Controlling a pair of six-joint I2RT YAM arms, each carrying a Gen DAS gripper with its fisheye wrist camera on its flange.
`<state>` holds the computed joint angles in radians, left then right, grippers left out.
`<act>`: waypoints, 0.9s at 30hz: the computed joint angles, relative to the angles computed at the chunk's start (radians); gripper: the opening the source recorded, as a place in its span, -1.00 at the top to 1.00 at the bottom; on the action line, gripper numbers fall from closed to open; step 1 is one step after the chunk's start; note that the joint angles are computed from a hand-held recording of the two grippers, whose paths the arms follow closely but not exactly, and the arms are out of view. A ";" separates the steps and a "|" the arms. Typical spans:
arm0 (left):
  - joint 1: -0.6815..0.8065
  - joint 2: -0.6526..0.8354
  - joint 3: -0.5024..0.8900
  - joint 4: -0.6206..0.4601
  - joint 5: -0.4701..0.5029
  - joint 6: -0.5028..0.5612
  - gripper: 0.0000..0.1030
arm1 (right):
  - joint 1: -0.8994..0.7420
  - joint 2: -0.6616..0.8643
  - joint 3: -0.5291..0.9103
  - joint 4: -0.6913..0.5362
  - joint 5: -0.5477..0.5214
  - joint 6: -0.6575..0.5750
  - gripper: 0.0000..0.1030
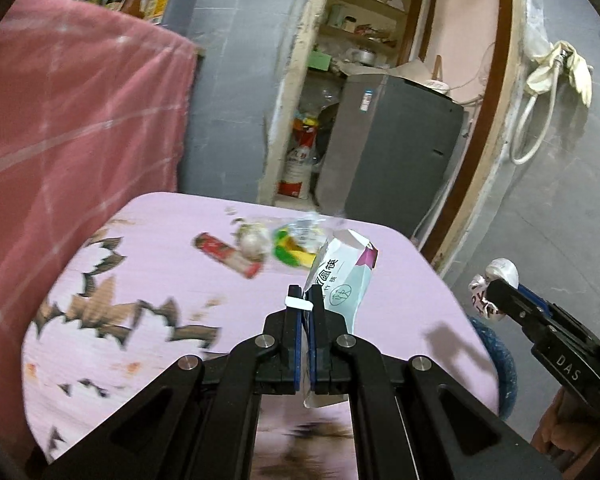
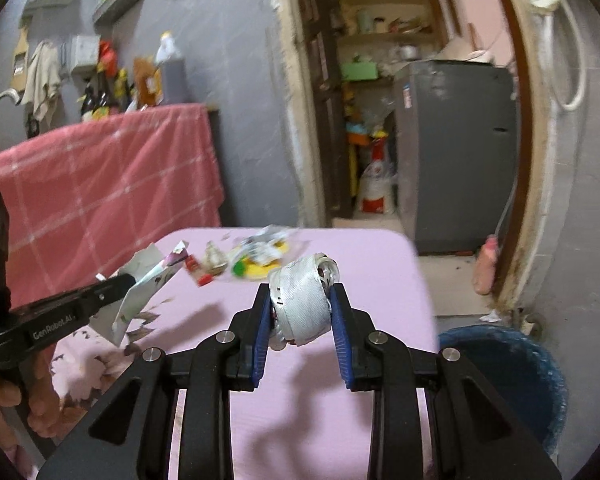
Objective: Collect trash
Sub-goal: 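Carry wrapper with left gripper while right gripper carries bundle over the bin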
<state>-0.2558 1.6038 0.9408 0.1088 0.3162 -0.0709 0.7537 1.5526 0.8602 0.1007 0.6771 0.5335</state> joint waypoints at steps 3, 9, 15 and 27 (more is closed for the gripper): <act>-0.059 -0.006 -0.006 0.022 -0.033 -0.028 0.98 | 0.000 -0.065 -0.062 0.009 0.044 0.000 0.50; -0.186 -0.003 -0.008 0.062 -0.107 -0.096 0.98 | -0.008 -0.215 -0.189 0.007 0.132 -0.022 0.50; -0.335 0.068 0.068 0.027 -0.189 -0.149 0.98 | -0.035 -0.354 -0.308 -0.023 0.174 -0.016 0.49; -0.529 0.214 0.170 0.024 -0.286 -0.203 0.98 | -0.149 -0.584 -0.484 -0.124 0.144 0.043 0.49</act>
